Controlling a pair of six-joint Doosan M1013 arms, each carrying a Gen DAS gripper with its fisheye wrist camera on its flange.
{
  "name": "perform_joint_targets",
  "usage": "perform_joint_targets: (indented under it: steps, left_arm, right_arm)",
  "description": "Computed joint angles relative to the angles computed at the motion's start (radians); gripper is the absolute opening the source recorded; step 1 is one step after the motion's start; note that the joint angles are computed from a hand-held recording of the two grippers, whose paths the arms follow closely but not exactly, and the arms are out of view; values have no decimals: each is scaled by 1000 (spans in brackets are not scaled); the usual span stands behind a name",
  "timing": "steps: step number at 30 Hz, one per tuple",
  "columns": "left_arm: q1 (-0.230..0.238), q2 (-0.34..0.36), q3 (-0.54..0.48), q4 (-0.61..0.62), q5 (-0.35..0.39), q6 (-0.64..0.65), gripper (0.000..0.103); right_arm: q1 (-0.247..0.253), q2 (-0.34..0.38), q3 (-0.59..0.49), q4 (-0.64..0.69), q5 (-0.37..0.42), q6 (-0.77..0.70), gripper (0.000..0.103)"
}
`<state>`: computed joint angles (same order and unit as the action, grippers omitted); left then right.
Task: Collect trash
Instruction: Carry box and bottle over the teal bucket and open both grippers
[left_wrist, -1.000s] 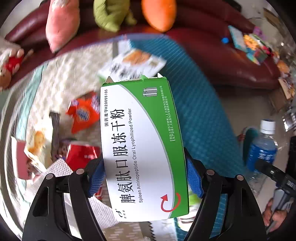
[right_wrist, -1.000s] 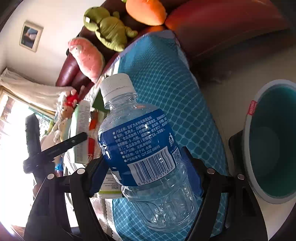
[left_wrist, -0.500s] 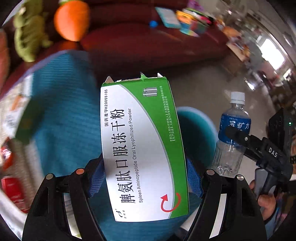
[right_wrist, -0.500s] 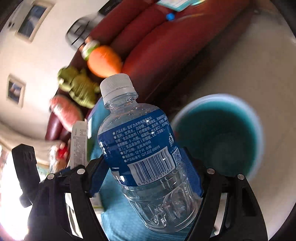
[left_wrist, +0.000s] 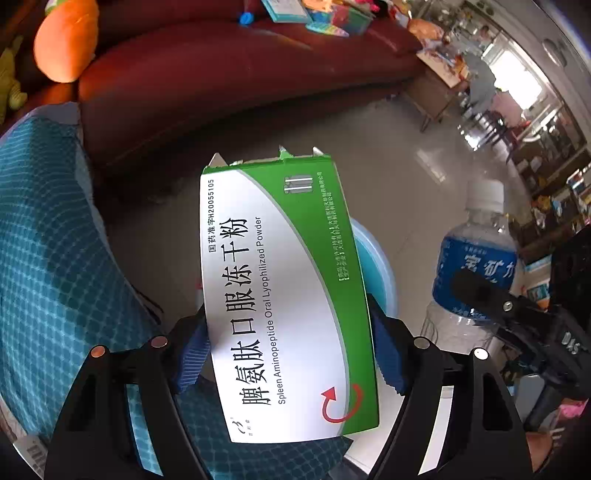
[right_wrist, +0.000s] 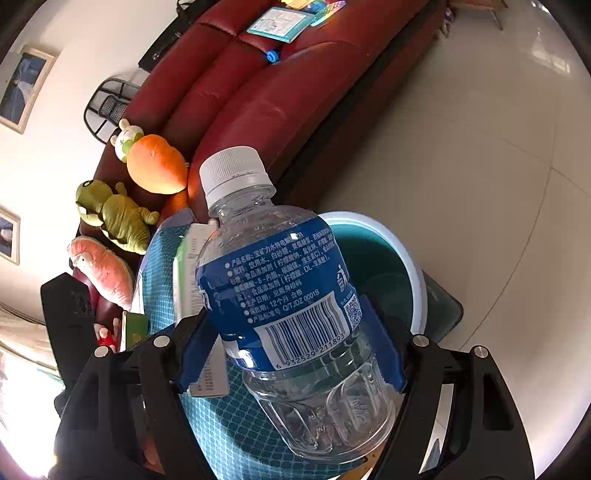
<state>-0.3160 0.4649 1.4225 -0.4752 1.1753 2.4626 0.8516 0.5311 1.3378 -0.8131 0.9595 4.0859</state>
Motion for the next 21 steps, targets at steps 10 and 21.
perform_joint_targets:
  steps: [10, 21]
  left_arm:
    - [31, 9, -4, 39, 12, 2, 85]
    - [112, -8, -15, -9, 57, 41, 94]
  right_arm:
    - [-14, 7, -2, 25, -30, -42, 71]
    - [-48, 40, -35, 133, -79, -140, 78]
